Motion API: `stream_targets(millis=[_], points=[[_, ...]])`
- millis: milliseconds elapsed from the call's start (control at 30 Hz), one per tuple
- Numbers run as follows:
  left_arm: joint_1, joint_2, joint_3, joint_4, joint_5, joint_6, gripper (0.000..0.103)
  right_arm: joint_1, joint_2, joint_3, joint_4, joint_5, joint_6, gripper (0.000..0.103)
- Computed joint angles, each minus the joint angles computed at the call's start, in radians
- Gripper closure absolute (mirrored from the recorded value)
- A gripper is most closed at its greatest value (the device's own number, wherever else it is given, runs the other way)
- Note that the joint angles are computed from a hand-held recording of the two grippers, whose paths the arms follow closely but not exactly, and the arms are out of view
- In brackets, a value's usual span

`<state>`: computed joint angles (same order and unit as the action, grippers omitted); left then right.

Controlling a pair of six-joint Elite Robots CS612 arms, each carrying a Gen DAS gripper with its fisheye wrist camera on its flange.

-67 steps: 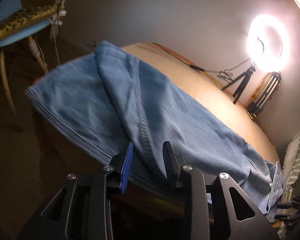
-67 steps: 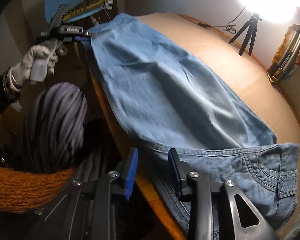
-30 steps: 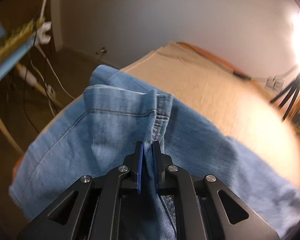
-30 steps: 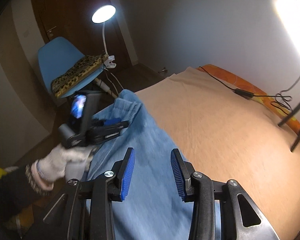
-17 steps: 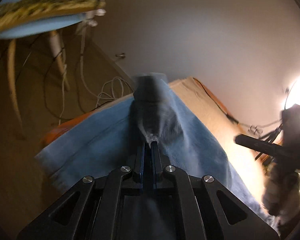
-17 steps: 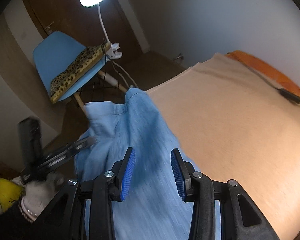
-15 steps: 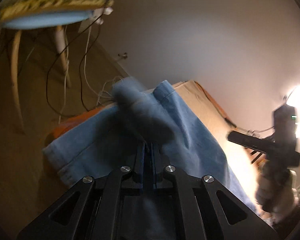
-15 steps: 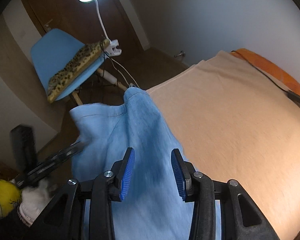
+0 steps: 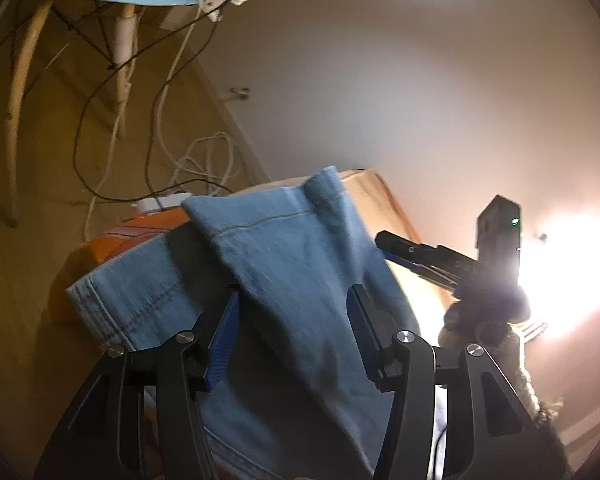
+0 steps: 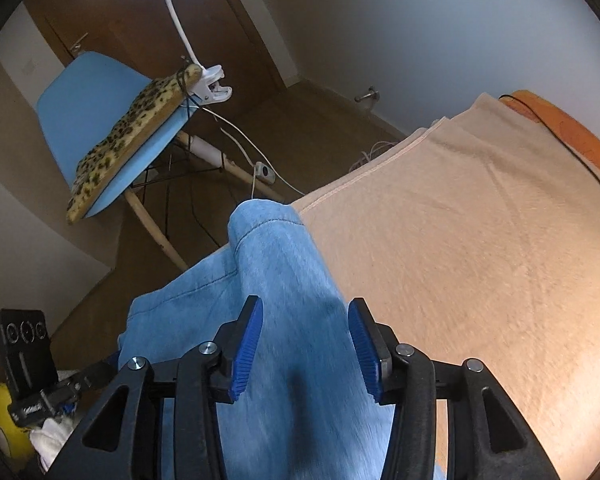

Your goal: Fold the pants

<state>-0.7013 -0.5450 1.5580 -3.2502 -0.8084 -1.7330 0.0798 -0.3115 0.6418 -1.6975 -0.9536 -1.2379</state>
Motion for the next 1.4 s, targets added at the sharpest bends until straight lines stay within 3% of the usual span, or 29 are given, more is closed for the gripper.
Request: stream_targets(millis=[67, 100, 133, 167, 267, 333, 433, 533, 600, 667, 733, 800, 933, 1033, 1100, 1200, 1267, 1300, 1333, 1400], points=[[0.005, -0.002, -0.003, 0.041, -0.011, -0.031, 0.058, 0.009, -0.004, 0.021, -0.046, -0.015, 0.003, 0.057], [0.004, -0.007, -0.008, 0.082, -0.005, -0.040, 0.067, 0.011, -0.005, 0.026, -0.060, -0.018, 0.007, 0.057], [0.005, -0.011, -0.011, 0.114, -0.003, -0.039, 0.090, 0.013, -0.002, 0.022, -0.059, -0.018, 0.012, 0.057], [0.008, -0.013, -0.019, 0.145, -0.001, -0.023, 0.098, 0.014, 0.003, 0.013, -0.047, -0.015, 0.016, 0.057], [0.003, -0.011, -0.037, 0.164, 0.022, 0.033, 0.100, 0.017, 0.012, 0.003, -0.043, -0.012, 0.027, 0.063], [-0.008, -0.018, -0.034, 0.165, 0.061, 0.047, 0.100, 0.016, 0.010, 0.013, -0.061, -0.012, 0.036, 0.081], [-0.038, -0.034, -0.004, 0.139, 0.142, 0.010, 0.101, 0.009, -0.015, 0.055, -0.093, 0.021, 0.028, 0.097], [-0.070, -0.053, 0.033, 0.192, 0.205, -0.101, 0.100, 0.001, -0.057, 0.118, -0.115, 0.067, -0.031, 0.098], [-0.074, -0.052, 0.041, 0.216, 0.171, -0.157, 0.100, 0.001, -0.077, 0.144, -0.093, 0.071, -0.090, 0.098], [-0.070, -0.039, 0.045, 0.204, 0.109, -0.190, 0.101, 0.010, -0.106, 0.214, -0.194, 0.021, -0.107, 0.098], [-0.069, -0.030, 0.045, 0.173, 0.084, -0.206, 0.100, 0.021, -0.120, 0.263, -0.289, -0.038, -0.095, 0.099], [-0.069, -0.034, 0.047, 0.205, 0.087, -0.209, 0.100, 0.027, -0.129, 0.300, -0.360, -0.064, -0.085, 0.100], [-0.065, -0.049, 0.045, 0.261, 0.097, -0.173, 0.100, 0.025, -0.128, 0.306, -0.387, -0.046, -0.068, 0.100], [-0.065, -0.064, 0.043, 0.356, 0.116, -0.188, 0.100, 0.023, -0.128, 0.308, -0.435, -0.029, -0.034, 0.103], [-0.066, -0.068, 0.040, 0.415, 0.126, -0.206, 0.098, 0.024, -0.121, 0.288, -0.423, -0.009, -0.007, 0.103], [-0.068, -0.064, 0.057, 0.384, 0.128, -0.204, 0.098, 0.026, -0.113, 0.269, -0.392, -0.017, -0.003, 0.103], [-0.067, -0.066, 0.074, 0.352, 0.122, -0.230, 0.087, 0.026, -0.110, 0.259, -0.359, -0.014, -0.018, 0.101], [-0.067, -0.065, 0.086, 0.321, 0.125, -0.246, 0.086, 0.026, -0.106, 0.248, -0.331, -0.012, -0.025, 0.098], [-0.066, -0.067, 0.092, 0.309, 0.121, -0.254, 0.086, 0.027, -0.099, 0.233, -0.305, -0.015, -0.019, 0.082], [-0.063, -0.069, 0.090, 0.322, 0.115, -0.248, 0.086, 0.028, -0.087, 0.210, -0.273, 0.001, -0.005, 0.068]])
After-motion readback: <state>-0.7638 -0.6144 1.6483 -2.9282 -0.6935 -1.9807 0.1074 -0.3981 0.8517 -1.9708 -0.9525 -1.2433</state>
